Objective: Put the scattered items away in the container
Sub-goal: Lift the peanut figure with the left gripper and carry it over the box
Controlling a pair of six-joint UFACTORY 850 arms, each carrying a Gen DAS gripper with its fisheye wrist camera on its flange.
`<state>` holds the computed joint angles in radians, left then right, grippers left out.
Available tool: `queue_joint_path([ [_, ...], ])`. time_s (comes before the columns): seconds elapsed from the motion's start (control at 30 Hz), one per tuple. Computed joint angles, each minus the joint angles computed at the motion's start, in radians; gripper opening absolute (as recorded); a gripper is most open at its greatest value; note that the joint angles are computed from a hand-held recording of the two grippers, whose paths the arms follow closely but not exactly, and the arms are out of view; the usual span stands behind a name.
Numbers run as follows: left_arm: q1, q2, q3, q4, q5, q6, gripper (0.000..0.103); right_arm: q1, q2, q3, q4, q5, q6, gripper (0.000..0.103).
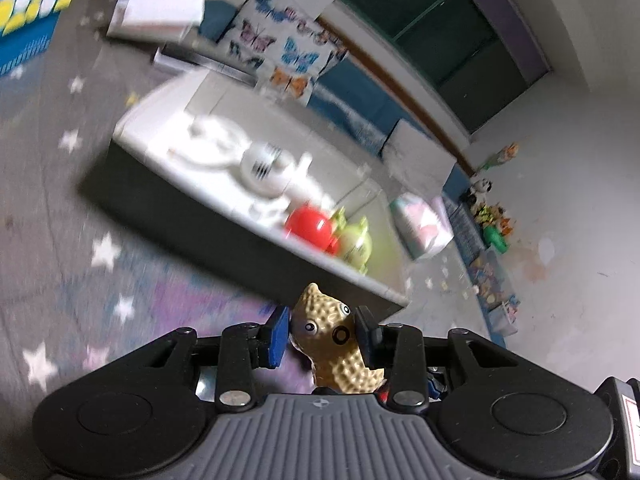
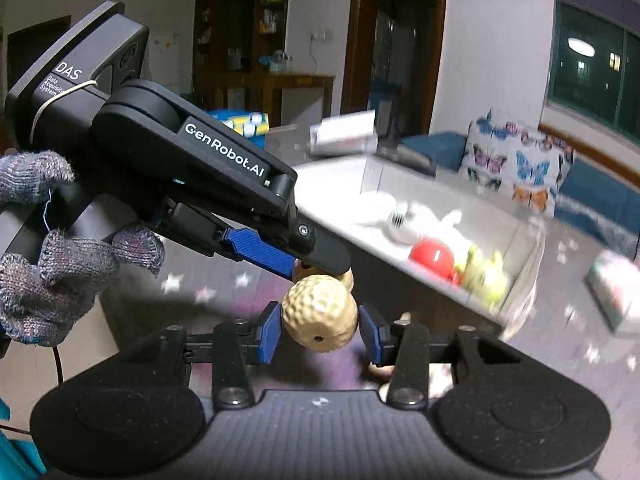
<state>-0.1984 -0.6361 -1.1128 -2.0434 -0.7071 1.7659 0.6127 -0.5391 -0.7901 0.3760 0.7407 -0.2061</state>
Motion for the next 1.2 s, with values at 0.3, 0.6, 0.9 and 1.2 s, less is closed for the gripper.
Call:
queue_joint_path([
  [0.3, 0.008, -0.044, -0.151, 0.025, 0.025, -0.105, 0.038, -0.073, -0.006, -0.1, -0.07, -0.029, -0.047, 0.042],
  [0.6, 0.009, -0.174, -0.353, 0.148, 0.092, -0.294, 0.038, -0.152, -0.096, -0.252, -0.197, -0.142, 0.044, 0.042],
  [0.9, 0.006, -0.278, -0.495, 0.296, 0.14, -0.468, 0.038, -0.208, -0.177, -0.364, -0.354, -0.265, 0.176, 0.042],
  [1.2, 0.002, -0.344, -0.584, 0.407, 0.174, -0.597, 0.038, -0.233, -0.232, -0.467, -0.531, -0.423, 0.329, 0.042],
])
